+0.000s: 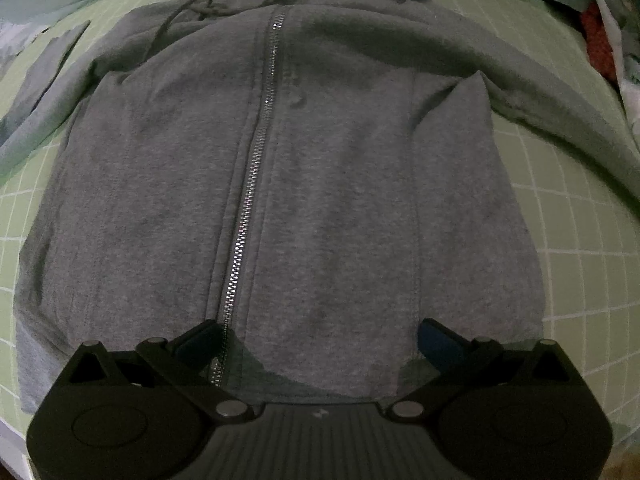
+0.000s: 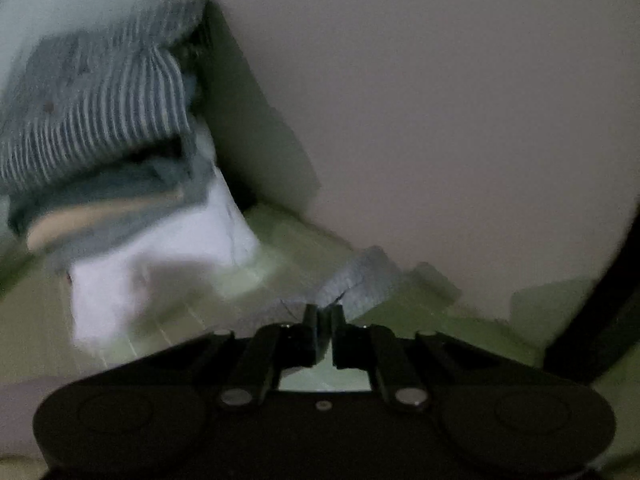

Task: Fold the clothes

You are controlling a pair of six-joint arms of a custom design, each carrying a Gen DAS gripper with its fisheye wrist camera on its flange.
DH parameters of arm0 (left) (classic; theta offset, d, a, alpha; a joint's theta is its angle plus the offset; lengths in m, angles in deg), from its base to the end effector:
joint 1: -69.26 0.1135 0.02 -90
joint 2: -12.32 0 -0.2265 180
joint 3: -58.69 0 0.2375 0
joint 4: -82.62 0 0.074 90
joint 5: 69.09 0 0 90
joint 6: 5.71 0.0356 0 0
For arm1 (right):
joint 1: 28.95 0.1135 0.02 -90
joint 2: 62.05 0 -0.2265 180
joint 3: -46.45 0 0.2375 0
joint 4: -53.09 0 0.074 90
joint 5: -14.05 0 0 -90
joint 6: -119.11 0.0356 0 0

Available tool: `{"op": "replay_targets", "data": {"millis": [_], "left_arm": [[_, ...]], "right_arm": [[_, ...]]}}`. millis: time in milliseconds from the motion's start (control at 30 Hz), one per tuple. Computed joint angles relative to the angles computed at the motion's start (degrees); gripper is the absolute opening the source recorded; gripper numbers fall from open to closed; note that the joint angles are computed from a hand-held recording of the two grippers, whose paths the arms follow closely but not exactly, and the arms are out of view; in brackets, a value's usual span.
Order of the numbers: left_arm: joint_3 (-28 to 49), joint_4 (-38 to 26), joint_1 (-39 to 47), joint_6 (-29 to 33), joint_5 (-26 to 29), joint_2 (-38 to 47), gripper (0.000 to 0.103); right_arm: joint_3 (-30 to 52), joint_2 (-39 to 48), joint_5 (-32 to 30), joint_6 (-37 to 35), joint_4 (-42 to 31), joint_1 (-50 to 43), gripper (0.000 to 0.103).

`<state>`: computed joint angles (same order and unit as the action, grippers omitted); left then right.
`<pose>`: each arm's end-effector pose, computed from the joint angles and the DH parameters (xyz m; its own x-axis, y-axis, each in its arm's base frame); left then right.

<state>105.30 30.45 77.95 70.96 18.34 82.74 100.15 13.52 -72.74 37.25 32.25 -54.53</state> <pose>0.1855 0.0300 0.1247 -0.8960 -0.3699 -0.2458 -0.3784 0.9255 -0.0135 0.2377 -0.1160 0.1701 -0.5393 0.4149 -0.7328 0.5501 0.8324 0.0664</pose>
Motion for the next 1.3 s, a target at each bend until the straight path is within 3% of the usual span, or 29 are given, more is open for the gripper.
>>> {"op": "replay_targets", "data": {"millis": [133,233,300,400,467,567,700,800,1000,1100,1167,1267,1300], "left_arm": [[-3.0,-2.5,5.3,2.2,3.2,-8.6,0.103],[-0.1,-4.5,19.4,14.1,5.4,-10.7,0.103],[4.6,-7.2,18.0,12.0,4.1,-10.7,0.103],[2.6,-7.2,23.3,14.0,3.2,-13.6,0.103],[1.5,-7.9,28.0,16.3,3.3,-14.8,0.103],[0.5,-6.0,32.7,18.8,2.9,-12.8,0.103],[0.6,-3.8,35.8,19.1,2.1,-10.4,0.103],[2.2,-1.5,36.8,17.9,1.6,-5.3,0.103],[7.5,1.5,35.6,14.5,-0.1,5.4,0.103],[10.9,2.0,35.2,12.5,-0.6,11.0,0.103],[12.3,1.7,35.4,11.3,-0.1,13.0,0.103],[14.0,1.3,36.1,10.2,0.9,15.0,0.103],[14.1,1.1,36.3,10.3,1.0,15.1,0.103]], "right_arm": [[-2.8,0.8,-0.8,0.5,-3.3,-1.9,0.006],[-4.6,0.8,0.3,-1.0,-5.1,-1.5,0.007],[-5.9,-0.2,2.8,-2.2,-4.0,1.0,0.01],[-5.7,-1.2,8.2,-2.4,-2.4,7.0,0.038],[-5.7,-2.0,10.6,-2.6,-0.1,11.3,0.077],[-4.4,0.1,10.4,-3.2,5.4,18.3,0.103],[2.8,8.9,4.0,-2.9,9.1,26.2,0.103],[10.3,17.0,3.4,-5.1,10.8,33.7,0.103],[36.2,39.2,-2.2,-7.3,2.9,44.5,0.101],[48.8,48.4,-4.2,-9.0,-2.3,48.0,0.088],[57.2,53.8,-4.4,-8.9,-7.0,49.8,0.069],[68.4,61.2,-8.1,-9.6,-13.2,50.8,0.051],[69.5,62.0,-9.5,-9.9,-13.8,50.8,0.05]]}}
